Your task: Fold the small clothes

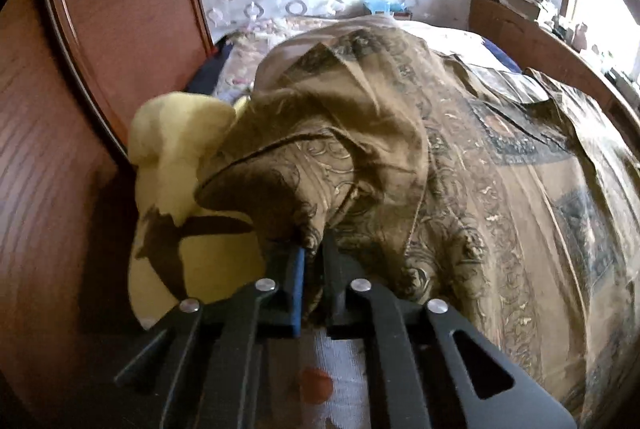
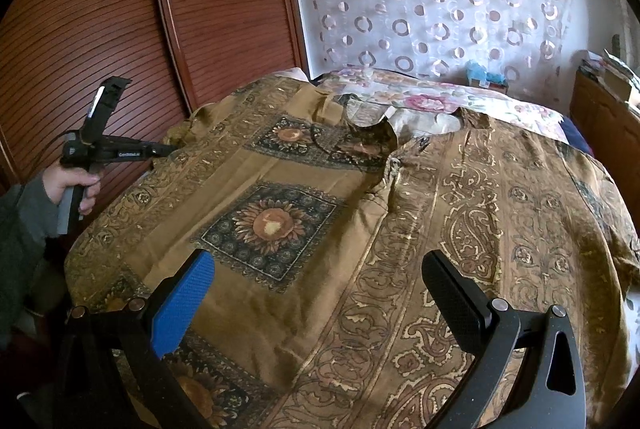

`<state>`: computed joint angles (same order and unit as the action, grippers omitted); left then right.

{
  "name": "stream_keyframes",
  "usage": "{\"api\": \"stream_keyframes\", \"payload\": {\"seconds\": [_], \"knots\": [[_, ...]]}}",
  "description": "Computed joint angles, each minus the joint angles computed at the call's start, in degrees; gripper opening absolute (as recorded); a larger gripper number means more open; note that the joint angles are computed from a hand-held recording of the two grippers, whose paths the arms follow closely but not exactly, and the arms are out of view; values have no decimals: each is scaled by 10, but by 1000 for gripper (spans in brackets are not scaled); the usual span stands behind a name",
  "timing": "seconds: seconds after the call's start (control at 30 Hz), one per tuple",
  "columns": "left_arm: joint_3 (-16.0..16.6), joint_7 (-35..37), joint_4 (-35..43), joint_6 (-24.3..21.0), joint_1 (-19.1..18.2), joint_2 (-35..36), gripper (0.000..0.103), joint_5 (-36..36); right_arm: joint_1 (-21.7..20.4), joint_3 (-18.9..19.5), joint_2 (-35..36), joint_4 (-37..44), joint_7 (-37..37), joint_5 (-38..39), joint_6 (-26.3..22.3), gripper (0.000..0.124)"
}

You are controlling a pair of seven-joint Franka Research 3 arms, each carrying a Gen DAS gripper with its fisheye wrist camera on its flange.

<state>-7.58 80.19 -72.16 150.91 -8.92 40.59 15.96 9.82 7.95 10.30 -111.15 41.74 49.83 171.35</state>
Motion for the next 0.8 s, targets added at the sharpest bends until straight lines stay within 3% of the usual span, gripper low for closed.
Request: {"api": "stream_keyframes", "payload": {"seconds": [0.1,0.23,0.4,0.53,0.6,0.7,0.77,0.8], "knots": [[43,-49,-37,34,-32,-28,6,53,-1,-1,-1,0,-2,0,-1,103],[61,-105,-66,82,-42,-57,3,95,-1,-2,-1,1,-2,-1,-2,103],[-11,-39,-73,105,-4,-70,3,57,-4,-3,-1,1,-4,2,-2,103],[-43,13,-60,116,-8,-68,3,27,-7,-4,-4,-1,-5,9,1,103],[-89,71,-52,106,8,-63,3,-12,-8,-6,-6,-3,-4,10,3,103],[-90,99,-41,90,-9,-60,4,-35,-9,-9,-10,-6,-2,12,4,103],[-102,118,-56,87,-3,-70,14,-62,-10,-10,-11,-8,-2,12,4,103],[-111,130,-71,98,4,-78,34,-77,-9,-12,-11,-8,3,7,4,103]]}}
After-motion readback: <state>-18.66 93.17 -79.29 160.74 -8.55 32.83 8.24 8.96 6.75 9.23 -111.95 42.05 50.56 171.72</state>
